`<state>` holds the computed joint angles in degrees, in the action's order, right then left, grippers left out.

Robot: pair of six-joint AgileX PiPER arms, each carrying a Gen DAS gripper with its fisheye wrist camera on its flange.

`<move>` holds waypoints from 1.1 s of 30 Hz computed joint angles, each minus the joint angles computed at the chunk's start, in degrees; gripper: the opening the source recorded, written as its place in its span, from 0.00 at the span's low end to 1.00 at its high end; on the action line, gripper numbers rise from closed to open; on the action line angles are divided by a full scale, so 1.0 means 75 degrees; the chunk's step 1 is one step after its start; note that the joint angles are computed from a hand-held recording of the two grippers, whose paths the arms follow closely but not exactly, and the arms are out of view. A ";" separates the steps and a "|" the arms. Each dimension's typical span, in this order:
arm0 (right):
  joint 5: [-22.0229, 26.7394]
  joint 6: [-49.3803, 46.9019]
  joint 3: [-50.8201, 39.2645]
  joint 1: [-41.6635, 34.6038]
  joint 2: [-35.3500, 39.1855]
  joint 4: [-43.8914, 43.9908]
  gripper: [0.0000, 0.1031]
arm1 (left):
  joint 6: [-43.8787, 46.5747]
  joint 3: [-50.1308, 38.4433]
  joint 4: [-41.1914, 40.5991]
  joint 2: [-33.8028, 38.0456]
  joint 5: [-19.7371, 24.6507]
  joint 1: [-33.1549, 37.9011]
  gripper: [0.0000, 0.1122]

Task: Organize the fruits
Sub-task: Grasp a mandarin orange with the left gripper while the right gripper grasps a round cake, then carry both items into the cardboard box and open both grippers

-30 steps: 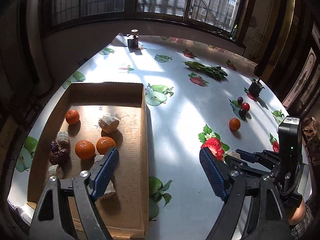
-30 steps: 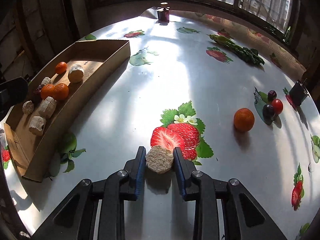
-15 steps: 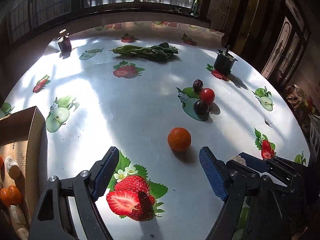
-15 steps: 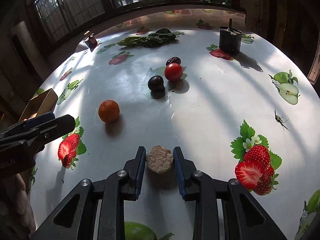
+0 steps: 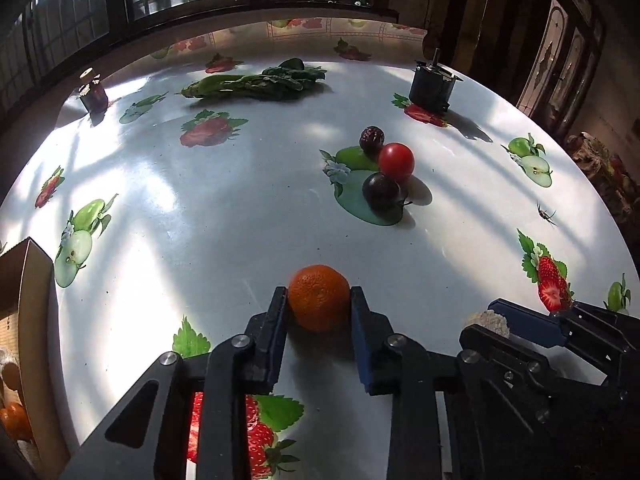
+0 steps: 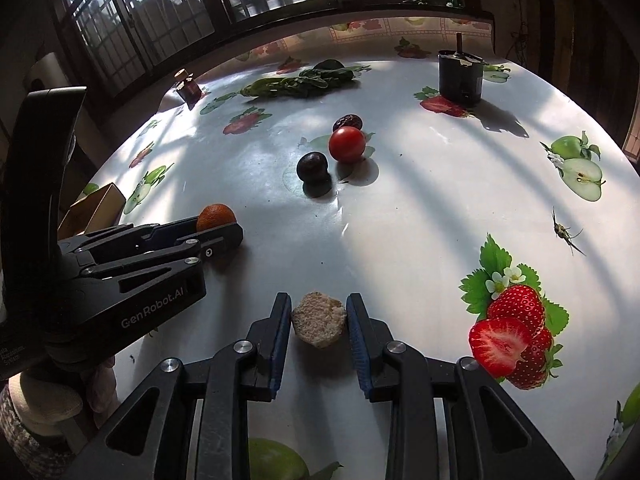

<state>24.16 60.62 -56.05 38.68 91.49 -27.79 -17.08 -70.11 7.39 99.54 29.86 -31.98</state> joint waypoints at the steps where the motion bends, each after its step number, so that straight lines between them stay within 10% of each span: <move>1: 0.0037 0.0142 -0.0003 0.0040 0.0006 -0.0151 0.29 | -0.0080 0.0138 0.0038 -0.0162 -0.0017 0.0016 0.25; 11: -0.0111 0.1467 0.0159 0.0336 -0.0229 -0.1372 0.29 | 0.0622 0.2157 -0.0960 -0.3132 0.0229 0.1187 0.25; 17: 0.0551 0.0798 -0.0781 0.1248 -0.0212 -0.0756 0.29 | 0.2651 0.3314 -0.2422 -0.4982 0.0938 0.3676 0.26; 25: 0.1006 -0.1209 -0.3636 0.2482 0.1302 0.1131 0.30 | 0.6753 0.3910 -0.4789 -0.5303 0.1944 0.8543 0.26; 33: 0.2944 -0.2993 -0.8134 0.3382 0.4332 0.2223 0.30 | 0.8264 0.4164 -0.5419 -0.4746 0.1880 0.9916 0.26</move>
